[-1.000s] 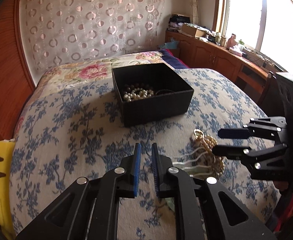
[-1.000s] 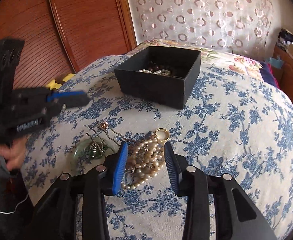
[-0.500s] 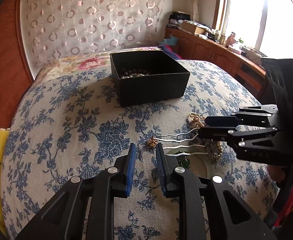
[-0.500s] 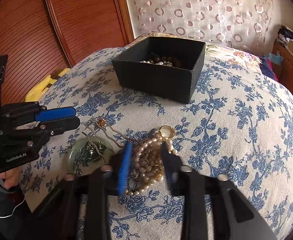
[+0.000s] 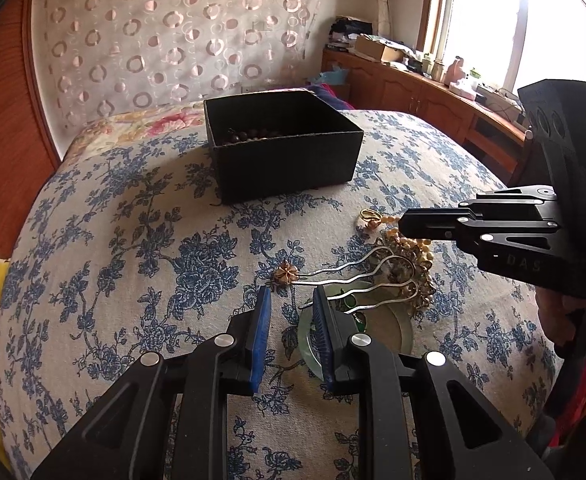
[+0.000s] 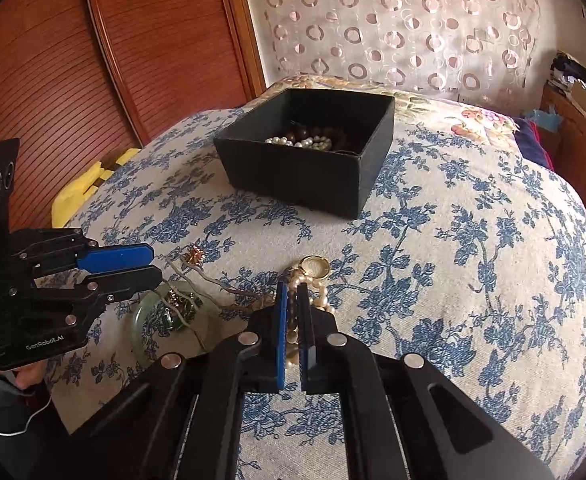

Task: Organize jewelry
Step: 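Pull the pearl necklace up with the right gripper while the left gripper reaches the silver hairpins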

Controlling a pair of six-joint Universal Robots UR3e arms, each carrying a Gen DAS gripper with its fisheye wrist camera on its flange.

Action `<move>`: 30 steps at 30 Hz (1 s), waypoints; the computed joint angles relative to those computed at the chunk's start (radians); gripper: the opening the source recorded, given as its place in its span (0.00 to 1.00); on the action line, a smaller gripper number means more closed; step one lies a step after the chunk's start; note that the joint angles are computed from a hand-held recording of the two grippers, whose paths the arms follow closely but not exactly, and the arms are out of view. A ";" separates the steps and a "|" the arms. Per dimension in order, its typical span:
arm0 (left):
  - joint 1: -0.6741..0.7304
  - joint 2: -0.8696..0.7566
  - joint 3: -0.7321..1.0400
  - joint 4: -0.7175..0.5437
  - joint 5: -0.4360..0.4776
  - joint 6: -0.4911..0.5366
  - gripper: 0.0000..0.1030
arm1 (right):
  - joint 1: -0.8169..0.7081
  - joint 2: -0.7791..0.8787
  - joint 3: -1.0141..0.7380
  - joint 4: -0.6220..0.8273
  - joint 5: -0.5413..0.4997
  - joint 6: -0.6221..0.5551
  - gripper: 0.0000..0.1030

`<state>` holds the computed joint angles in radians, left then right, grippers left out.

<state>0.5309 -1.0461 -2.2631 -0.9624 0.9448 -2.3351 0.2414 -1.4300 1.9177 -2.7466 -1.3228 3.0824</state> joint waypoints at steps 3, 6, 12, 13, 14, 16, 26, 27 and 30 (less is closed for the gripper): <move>0.000 0.002 -0.001 -0.001 -0.001 -0.001 0.20 | -0.011 -0.017 0.013 -0.006 -0.009 -0.005 0.05; -0.001 0.005 -0.003 0.000 -0.002 -0.001 0.20 | -0.021 -0.040 0.033 -0.017 -0.019 -0.009 0.05; 0.003 0.029 0.000 -0.028 -0.018 0.003 0.21 | -0.047 -0.121 0.078 -0.027 -0.044 -0.023 0.05; 0.003 0.035 0.000 -0.034 -0.022 0.004 0.27 | -0.054 -0.137 0.087 -0.028 -0.046 -0.024 0.05; 0.000 0.042 -0.001 -0.038 -0.026 0.004 0.28 | -0.066 -0.161 0.102 -0.028 -0.050 -0.026 0.05; -0.004 0.052 0.005 -0.056 -0.030 0.009 0.29 | -0.085 -0.192 0.124 -0.029 -0.056 -0.029 0.05; -0.189 -0.026 0.033 0.059 0.034 -0.071 0.32 | -0.266 -0.386 0.264 0.004 -0.021 -0.065 0.05; -0.225 -0.051 0.038 0.091 0.052 -0.088 0.33 | -0.280 -0.398 0.273 0.009 -0.012 -0.069 0.05; -0.314 -0.120 0.055 0.167 0.106 -0.131 0.33 | -0.298 -0.418 0.294 0.008 -0.002 -0.079 0.05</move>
